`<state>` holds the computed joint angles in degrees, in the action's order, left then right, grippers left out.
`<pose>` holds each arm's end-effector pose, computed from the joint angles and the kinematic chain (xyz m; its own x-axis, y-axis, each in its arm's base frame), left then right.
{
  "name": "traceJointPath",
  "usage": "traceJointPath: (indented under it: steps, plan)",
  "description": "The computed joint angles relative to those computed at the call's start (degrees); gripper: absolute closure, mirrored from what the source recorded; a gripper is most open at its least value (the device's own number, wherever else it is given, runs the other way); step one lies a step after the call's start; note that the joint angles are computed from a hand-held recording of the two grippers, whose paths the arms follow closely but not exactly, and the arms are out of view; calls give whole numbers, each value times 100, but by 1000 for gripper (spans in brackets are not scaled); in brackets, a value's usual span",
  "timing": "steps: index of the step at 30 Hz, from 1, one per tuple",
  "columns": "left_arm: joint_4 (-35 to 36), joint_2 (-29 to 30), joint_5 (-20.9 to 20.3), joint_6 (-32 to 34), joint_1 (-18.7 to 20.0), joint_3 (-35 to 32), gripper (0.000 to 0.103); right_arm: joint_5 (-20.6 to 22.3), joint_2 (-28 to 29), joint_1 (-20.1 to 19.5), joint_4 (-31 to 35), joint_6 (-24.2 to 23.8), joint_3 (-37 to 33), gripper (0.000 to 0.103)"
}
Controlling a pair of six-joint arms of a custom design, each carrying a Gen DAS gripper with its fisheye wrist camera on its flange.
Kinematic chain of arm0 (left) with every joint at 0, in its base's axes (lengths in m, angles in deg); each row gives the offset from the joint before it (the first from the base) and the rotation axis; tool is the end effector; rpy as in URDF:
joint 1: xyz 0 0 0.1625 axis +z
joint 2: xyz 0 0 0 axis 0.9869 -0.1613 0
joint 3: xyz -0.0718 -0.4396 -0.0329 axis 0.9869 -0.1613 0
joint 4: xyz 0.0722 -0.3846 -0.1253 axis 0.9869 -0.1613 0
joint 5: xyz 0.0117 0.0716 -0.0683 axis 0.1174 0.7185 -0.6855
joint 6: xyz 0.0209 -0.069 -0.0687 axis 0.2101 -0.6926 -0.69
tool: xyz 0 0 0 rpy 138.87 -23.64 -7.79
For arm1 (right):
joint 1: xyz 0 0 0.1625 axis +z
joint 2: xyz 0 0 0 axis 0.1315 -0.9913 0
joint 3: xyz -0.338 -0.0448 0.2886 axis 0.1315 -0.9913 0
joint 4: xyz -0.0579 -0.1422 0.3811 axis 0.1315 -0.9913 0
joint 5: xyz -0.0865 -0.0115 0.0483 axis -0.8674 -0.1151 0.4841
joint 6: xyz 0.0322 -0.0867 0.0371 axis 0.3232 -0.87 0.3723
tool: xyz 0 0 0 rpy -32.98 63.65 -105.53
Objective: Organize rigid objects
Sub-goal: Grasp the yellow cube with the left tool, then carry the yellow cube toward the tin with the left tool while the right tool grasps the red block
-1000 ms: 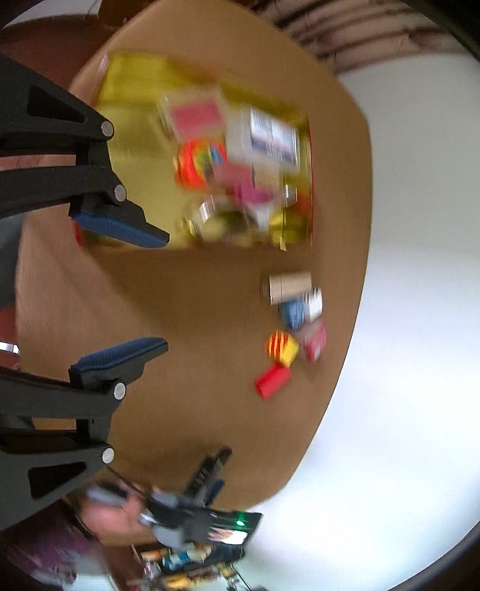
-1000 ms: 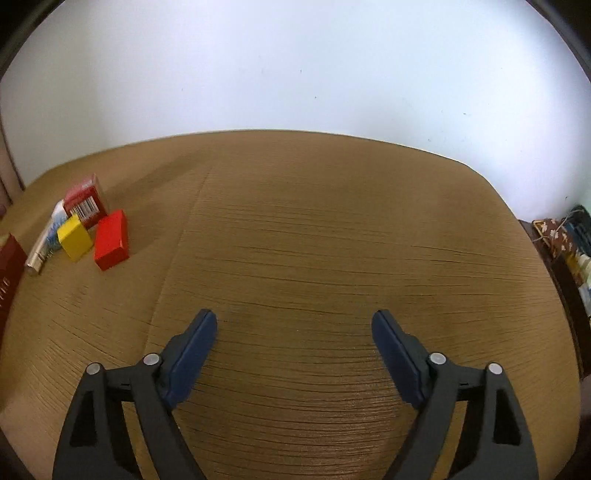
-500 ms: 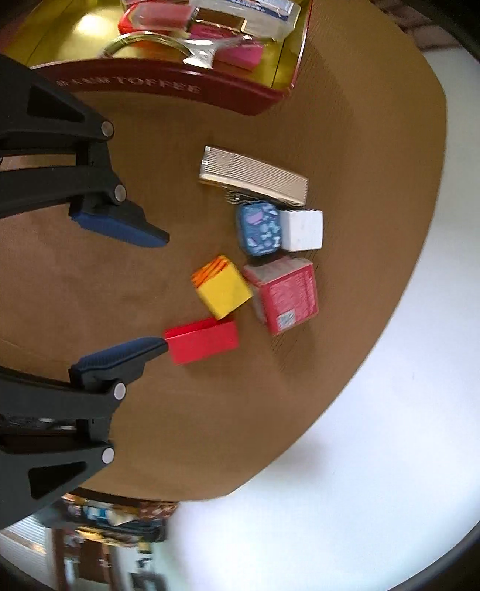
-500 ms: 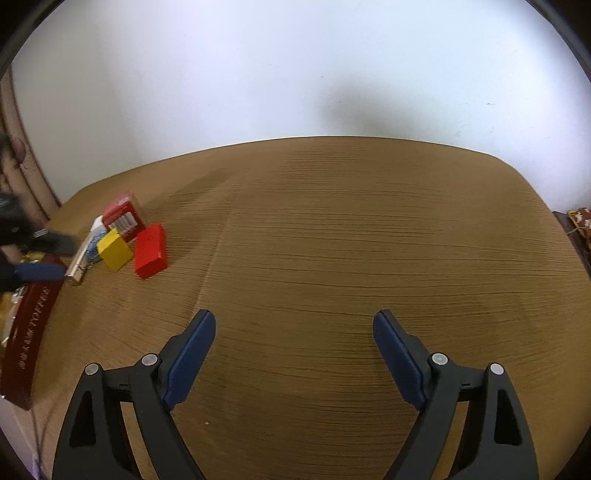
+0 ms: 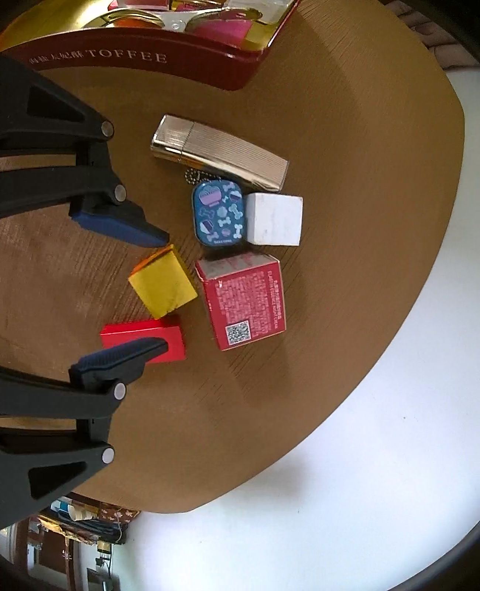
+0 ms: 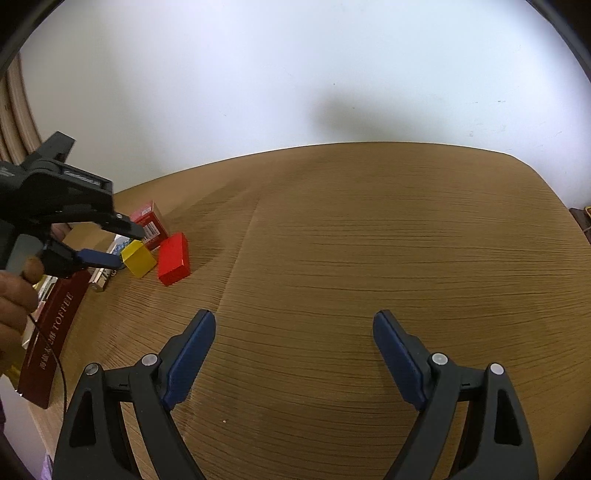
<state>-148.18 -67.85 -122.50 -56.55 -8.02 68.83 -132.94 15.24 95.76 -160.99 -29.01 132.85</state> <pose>-0.0141 -0.7038 0.3730 -0.7751 -0.5320 -0.3407 -0.2975 0.7831 -0.5460 0.2566 -0.6373 -0.0165 -0.9123 -0.1797 0.3679 -0.3808 0.7025 -0.6012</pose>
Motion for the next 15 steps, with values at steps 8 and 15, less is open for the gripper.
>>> traceJointPath:
  steps: [8, 15]
  plan:
    - [-73, 142, -146, -200, 143, -38, 54, -43, 69, 58, -2, 75, -56, 18]
    - [-486, -135, 139, -157, -39, 484, 69, -91, 6, 68, -30, 124, 66, 18]
